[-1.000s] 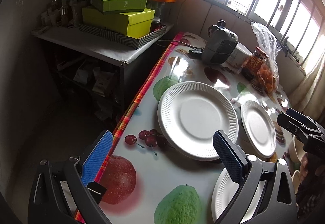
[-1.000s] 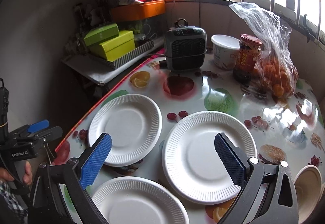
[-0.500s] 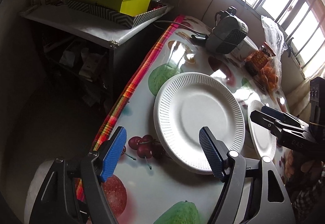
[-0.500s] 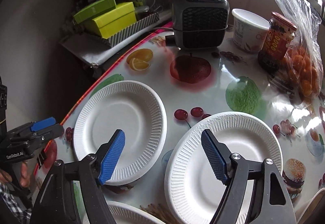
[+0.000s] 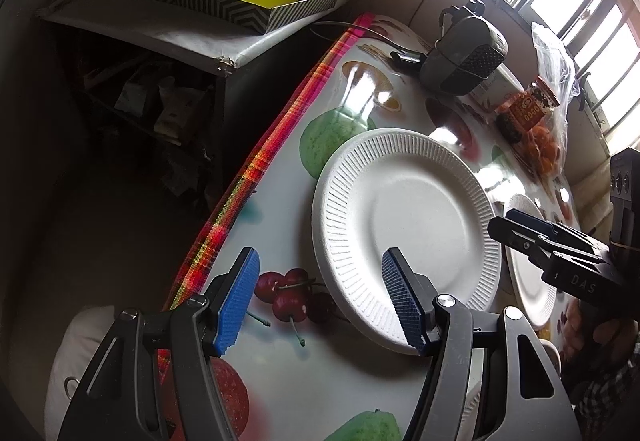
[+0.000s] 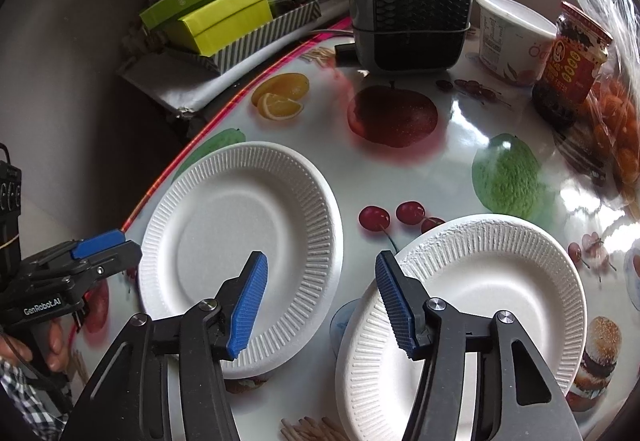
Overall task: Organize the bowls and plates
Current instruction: 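Close the left tool on a white plate rim while the right tool grips another plate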
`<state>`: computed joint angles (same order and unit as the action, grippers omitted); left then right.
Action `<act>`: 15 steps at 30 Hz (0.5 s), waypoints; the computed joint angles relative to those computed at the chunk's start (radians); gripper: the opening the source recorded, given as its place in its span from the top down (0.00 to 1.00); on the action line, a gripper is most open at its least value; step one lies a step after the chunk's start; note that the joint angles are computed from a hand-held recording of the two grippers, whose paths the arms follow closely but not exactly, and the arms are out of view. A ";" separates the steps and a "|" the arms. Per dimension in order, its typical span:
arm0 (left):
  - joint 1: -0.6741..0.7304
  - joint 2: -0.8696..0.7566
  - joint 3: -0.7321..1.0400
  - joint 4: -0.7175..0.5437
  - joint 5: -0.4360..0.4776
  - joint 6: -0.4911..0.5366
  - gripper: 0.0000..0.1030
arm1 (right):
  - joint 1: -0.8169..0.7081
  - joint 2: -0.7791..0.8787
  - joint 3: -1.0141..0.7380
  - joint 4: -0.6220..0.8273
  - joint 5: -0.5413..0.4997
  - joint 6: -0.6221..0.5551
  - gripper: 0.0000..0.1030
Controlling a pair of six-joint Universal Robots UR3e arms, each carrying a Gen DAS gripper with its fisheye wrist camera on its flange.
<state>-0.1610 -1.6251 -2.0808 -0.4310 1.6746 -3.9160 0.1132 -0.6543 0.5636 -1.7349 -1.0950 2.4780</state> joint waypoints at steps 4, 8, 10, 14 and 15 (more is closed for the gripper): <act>0.016 0.003 -0.025 0.034 -0.034 -0.005 0.38 | 0.000 0.040 -0.063 0.042 -0.004 0.011 0.51; 0.037 0.001 -0.028 0.043 -0.074 0.002 0.52 | -0.002 0.060 -0.097 0.076 0.010 0.004 0.60; 0.035 -0.003 -0.025 0.041 -0.075 0.000 0.55 | -0.003 0.060 -0.098 0.084 0.014 -0.003 0.61; 0.033 -0.012 -0.019 0.048 -0.090 -0.005 0.61 | -0.004 0.063 -0.102 0.093 0.018 -0.005 0.67; 0.033 -0.015 -0.017 0.051 -0.093 -0.007 0.65 | -0.005 0.067 -0.111 0.099 0.020 -0.005 0.67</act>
